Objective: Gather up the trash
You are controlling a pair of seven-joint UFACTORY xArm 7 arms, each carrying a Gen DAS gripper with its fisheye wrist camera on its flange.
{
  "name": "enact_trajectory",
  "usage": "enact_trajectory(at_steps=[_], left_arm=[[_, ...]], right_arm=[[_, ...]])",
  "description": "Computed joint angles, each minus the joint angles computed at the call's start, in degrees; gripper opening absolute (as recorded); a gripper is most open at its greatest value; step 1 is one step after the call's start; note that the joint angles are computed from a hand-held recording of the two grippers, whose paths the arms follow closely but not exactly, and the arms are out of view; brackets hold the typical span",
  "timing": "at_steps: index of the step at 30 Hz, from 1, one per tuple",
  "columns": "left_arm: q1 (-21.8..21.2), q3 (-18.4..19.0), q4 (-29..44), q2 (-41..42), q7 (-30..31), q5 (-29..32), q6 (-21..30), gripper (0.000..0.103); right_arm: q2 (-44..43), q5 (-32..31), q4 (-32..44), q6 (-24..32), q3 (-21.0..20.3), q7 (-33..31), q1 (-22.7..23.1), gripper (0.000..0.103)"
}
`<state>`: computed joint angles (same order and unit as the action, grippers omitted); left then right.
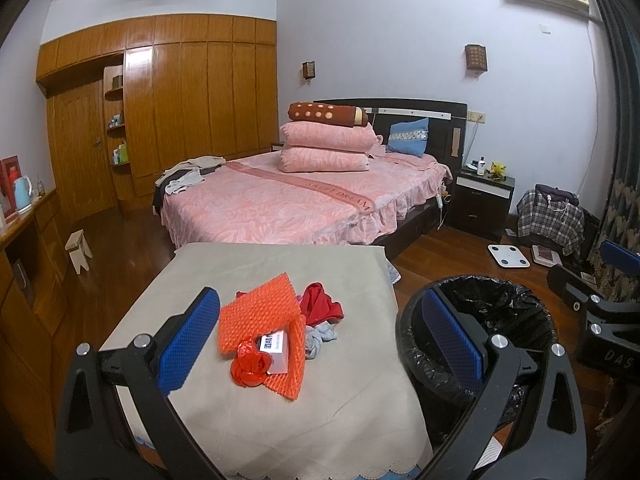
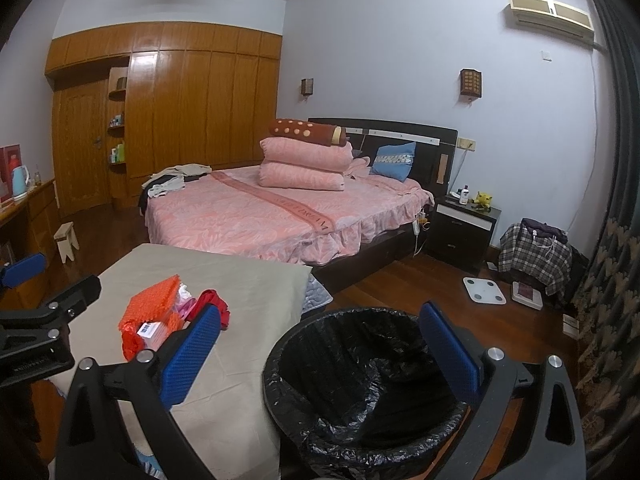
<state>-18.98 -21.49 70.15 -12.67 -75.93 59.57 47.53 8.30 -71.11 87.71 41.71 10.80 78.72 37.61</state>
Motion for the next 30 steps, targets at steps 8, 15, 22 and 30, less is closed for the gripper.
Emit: enact_trajectory(at_steps=[8,15,22,30], left_arm=[[0.4,0.3,-2.3,-1.0,-0.5,-0.9,-0.8,0.098],[2.5,1.6,-5.3,-3.0,-0.1,-1.6,-3.6,0.098],[6.5,3.9,-10.2,-5.8,2.0,-5.3,-4.7,0.098],[11.9,5.7,-13.9,-5.8,5.8,-8.7,-8.6,0.098]], right_arm=[[1.9,1.4,1.9,-0.7,-0.4,-0.9,0.6,0.097],[6.5,4.9,6.6,-2.8,-2.3,-5.1,1.9,0.097],[14.9,9.7,14.6,-5.3,-5.2,-11.2,5.2,0.097],[28.9,21.7,30.6,-5.1,-6.6,-22.8,6.7,0.09]])
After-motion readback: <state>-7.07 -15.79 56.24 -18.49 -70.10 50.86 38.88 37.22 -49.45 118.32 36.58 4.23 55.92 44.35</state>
